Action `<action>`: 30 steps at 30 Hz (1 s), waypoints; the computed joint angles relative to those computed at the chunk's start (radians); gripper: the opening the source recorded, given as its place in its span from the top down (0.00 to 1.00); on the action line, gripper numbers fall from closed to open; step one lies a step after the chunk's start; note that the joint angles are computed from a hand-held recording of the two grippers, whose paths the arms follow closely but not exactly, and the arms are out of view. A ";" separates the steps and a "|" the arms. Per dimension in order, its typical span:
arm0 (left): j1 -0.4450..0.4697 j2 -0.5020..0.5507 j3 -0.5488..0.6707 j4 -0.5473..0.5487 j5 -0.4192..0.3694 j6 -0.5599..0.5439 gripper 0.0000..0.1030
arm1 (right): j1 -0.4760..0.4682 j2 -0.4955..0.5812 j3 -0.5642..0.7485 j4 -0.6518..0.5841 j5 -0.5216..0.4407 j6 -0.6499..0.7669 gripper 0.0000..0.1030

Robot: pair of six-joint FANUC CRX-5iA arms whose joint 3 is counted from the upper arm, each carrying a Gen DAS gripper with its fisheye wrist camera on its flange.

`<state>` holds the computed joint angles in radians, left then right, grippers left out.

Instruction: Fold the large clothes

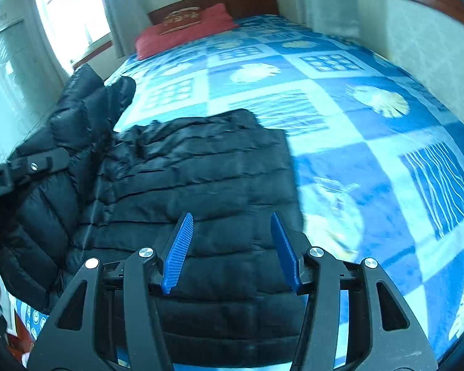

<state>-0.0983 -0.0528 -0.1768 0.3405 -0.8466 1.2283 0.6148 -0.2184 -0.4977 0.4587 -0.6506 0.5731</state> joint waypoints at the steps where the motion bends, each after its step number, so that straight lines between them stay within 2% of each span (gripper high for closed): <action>1: -0.020 0.013 0.007 -0.011 0.004 0.013 0.81 | -0.019 0.002 0.002 -0.017 -0.002 0.016 0.50; 10: -0.137 0.116 0.037 -0.076 0.040 0.092 0.81 | -0.060 -0.047 -0.057 -0.046 -0.035 0.007 0.50; 21: -0.167 0.103 0.018 -0.134 0.079 0.123 0.80 | -0.065 -0.050 -0.066 -0.053 -0.044 0.006 0.49; 26: -0.180 0.076 0.003 -0.147 0.096 0.118 0.74 | -0.045 -0.064 -0.074 -0.021 -0.064 -0.025 0.49; 30: -0.193 0.042 -0.013 -0.136 0.106 0.099 0.63 | -0.028 -0.079 -0.078 0.009 -0.085 -0.051 0.49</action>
